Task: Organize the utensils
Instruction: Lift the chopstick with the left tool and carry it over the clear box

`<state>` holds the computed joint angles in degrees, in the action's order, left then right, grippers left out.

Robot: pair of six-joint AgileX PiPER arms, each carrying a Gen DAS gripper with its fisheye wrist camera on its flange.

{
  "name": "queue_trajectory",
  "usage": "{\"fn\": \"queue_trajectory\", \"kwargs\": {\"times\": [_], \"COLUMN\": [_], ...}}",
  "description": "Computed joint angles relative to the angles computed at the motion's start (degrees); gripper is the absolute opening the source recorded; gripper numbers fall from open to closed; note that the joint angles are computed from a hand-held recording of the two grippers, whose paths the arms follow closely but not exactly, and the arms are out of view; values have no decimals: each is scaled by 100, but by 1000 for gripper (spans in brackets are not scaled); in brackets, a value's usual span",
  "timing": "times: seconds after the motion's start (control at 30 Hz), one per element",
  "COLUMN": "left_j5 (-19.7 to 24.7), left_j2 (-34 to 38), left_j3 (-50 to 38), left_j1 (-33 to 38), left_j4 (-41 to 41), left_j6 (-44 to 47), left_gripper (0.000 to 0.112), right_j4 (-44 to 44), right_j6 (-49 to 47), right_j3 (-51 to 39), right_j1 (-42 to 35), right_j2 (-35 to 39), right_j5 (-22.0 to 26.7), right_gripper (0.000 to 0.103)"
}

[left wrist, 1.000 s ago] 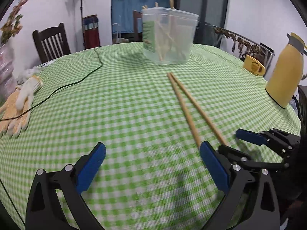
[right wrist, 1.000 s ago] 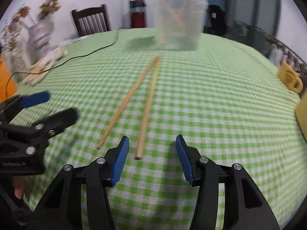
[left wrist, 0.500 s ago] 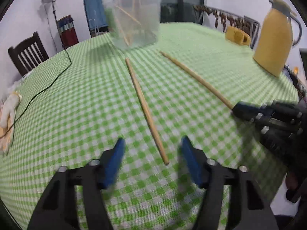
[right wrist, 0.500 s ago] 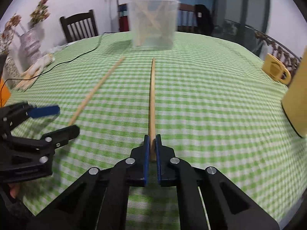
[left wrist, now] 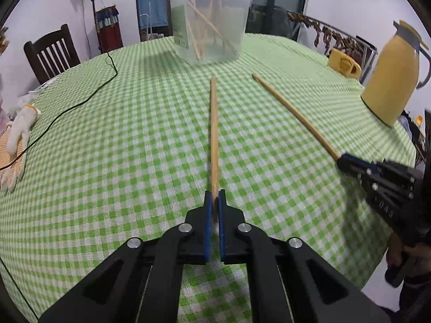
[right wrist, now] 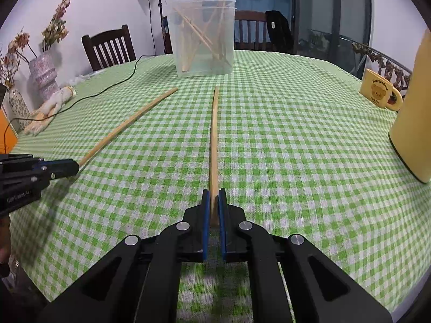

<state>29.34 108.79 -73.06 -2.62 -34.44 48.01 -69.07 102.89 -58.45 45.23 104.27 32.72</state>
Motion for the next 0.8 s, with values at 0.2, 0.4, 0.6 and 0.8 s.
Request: {"fn": "queue_trajectory", "kwargs": {"times": [0.2, 0.4, 0.6, 0.8], "left_j5": [211, 664, 1214, 1966], "left_j2": [-457, -1015, -1263, -1093], "left_j3": [47, -90, -606, -1799], "left_j1": [232, 549, 665, 603], "left_j4": [-562, -905, -866, -231], "left_j6": [536, 910, 982, 275], "left_gripper": [1, 1, 1, 1], "right_j4": [-315, -574, -821, -545], "right_j6": [216, 27, -387, -1535], "right_j3": [219, 183, 80, -299], "right_j1": [238, 543, 672, 544], "right_j2": [-471, -886, -1438, -1800], "right_j5": [390, 966, 1186, 1138], "right_gripper": [6, 6, 6, 6]}}
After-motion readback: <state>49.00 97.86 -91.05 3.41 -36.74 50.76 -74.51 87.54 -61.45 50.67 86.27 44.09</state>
